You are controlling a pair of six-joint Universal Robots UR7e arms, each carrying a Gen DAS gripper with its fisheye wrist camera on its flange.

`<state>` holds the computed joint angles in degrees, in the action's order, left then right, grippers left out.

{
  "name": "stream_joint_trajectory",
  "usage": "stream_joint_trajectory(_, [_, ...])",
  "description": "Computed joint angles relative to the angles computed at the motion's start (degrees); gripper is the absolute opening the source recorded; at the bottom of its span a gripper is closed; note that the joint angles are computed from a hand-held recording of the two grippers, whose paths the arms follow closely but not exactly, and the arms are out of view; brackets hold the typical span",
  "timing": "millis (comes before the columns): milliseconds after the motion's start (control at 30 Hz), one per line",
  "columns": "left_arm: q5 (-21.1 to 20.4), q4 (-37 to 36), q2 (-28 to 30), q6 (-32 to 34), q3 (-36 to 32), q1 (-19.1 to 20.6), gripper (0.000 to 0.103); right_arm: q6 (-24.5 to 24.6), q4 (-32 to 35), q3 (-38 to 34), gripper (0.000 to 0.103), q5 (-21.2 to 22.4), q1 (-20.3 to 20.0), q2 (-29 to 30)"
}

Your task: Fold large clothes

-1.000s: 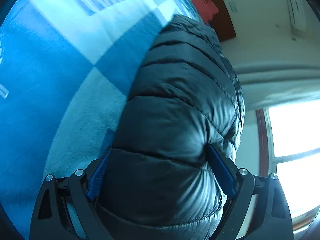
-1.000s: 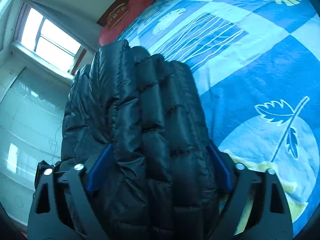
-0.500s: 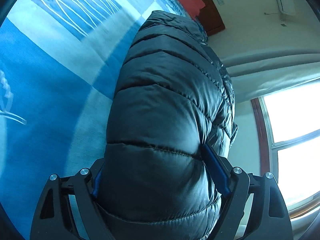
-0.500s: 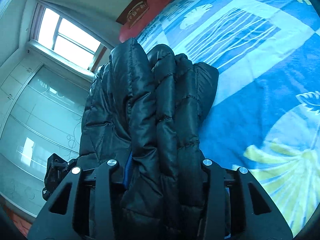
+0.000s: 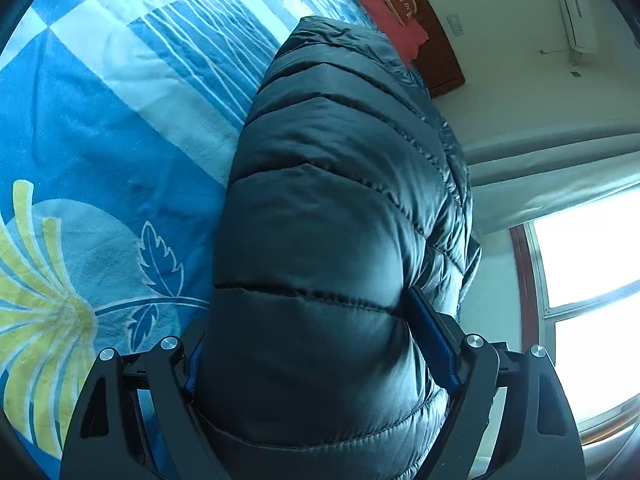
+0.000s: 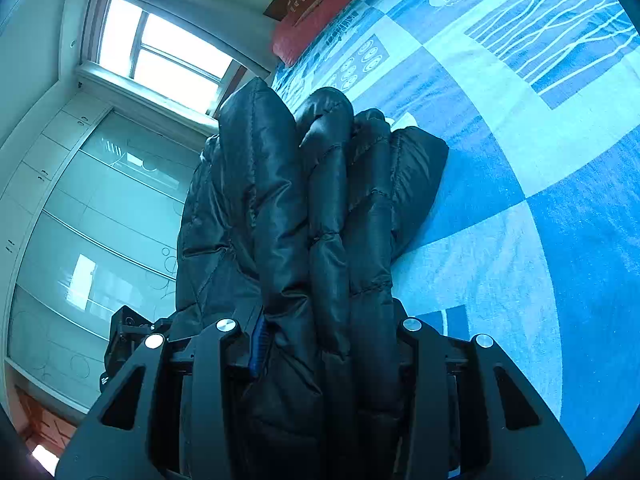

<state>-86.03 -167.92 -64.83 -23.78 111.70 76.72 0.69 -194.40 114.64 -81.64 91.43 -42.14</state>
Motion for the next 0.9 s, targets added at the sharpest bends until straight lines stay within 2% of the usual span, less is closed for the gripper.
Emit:
stream_joint_trajectory(267, [-1.67,1.76,-4.29,3.13,2.63,1.26,0.082,-0.78,2.79,0.10,0.072,-3.33,1.10,-2.16])
stream_joint_trajectory(433, [-1.68,1.02,-7.12,4.35,4.36,1.29,0.083,-1.31,2.99,1.53,0.075,-3.13,0.90,-4.60])
stream_joint_trajectory(533, [-1.67,-0.45,-7.38,5.77,3.86,1.37,0.083,-0.96,3.11,-0.22,0.079,-3.09,1.24,-4.77])
stream_joint_trajectory(633, [-1.46,-1.36,-5.35,6.17,0.76,1.81,0.083,0.23,6.22,-4.18,0.079,-1.39,1.07,-3.66])
stream_joint_trajectory(767, [-3.31,1.84,-1.06,7.44,-5.17,2.90,0.083,0.77,12.11,-10.66,0.079,-3.88,2.09,-0.92])
stream_joint_trajectory(900, [-1.28,4.36,1.76,7.84,-8.54,2.72,0.083,1.07,15.02,-14.68,0.080,-5.90,2.40,1.20])
